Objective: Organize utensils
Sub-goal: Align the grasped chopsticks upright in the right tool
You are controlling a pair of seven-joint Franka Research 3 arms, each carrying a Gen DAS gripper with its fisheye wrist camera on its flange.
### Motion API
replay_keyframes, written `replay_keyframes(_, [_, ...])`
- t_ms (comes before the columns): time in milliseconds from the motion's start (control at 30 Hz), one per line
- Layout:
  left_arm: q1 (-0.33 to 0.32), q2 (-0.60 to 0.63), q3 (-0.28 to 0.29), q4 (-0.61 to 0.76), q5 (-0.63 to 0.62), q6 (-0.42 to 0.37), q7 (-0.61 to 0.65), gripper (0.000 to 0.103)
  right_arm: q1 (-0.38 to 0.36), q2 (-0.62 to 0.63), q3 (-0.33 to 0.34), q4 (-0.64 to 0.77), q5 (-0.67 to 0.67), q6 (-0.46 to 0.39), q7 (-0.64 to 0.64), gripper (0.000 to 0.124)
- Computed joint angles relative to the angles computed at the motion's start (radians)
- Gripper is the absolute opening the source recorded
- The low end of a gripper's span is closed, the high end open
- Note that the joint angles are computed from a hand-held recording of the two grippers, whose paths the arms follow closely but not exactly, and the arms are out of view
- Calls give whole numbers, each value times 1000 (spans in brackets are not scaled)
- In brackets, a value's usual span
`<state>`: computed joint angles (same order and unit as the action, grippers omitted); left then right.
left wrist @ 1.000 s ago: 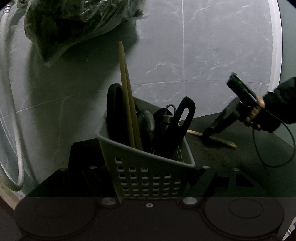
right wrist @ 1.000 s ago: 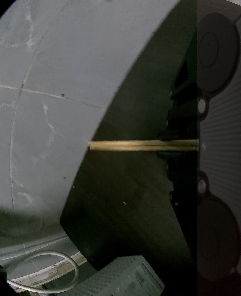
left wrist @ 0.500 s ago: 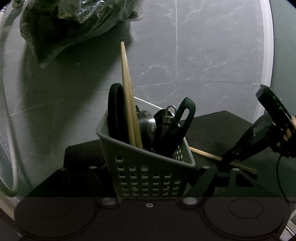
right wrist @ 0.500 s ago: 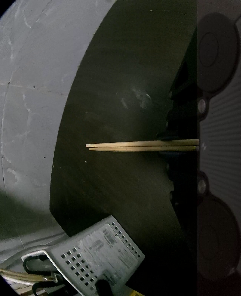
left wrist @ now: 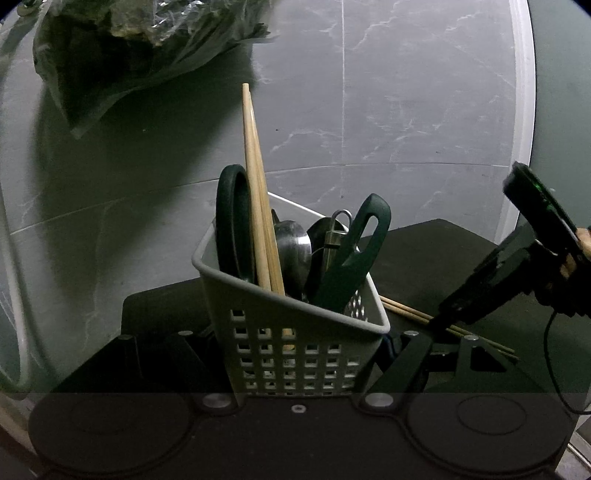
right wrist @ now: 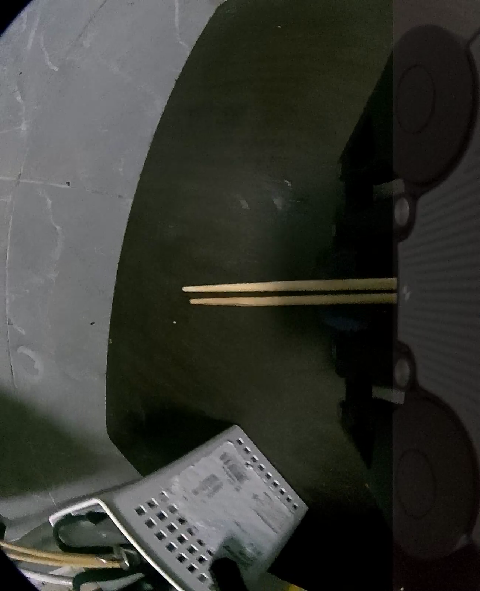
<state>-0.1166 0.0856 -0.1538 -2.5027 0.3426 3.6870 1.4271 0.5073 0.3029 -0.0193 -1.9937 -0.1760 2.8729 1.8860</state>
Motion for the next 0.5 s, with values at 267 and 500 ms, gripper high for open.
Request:
replay_keyframes(267, [2,1,0,2,6,-1,-3,77,9,50,-10,78,-15,-64,12,46])
replay_keyframes(500, [1,1,0,1,1,-2,-2,77,4,53,-2,90,-10,-81,-9,25])
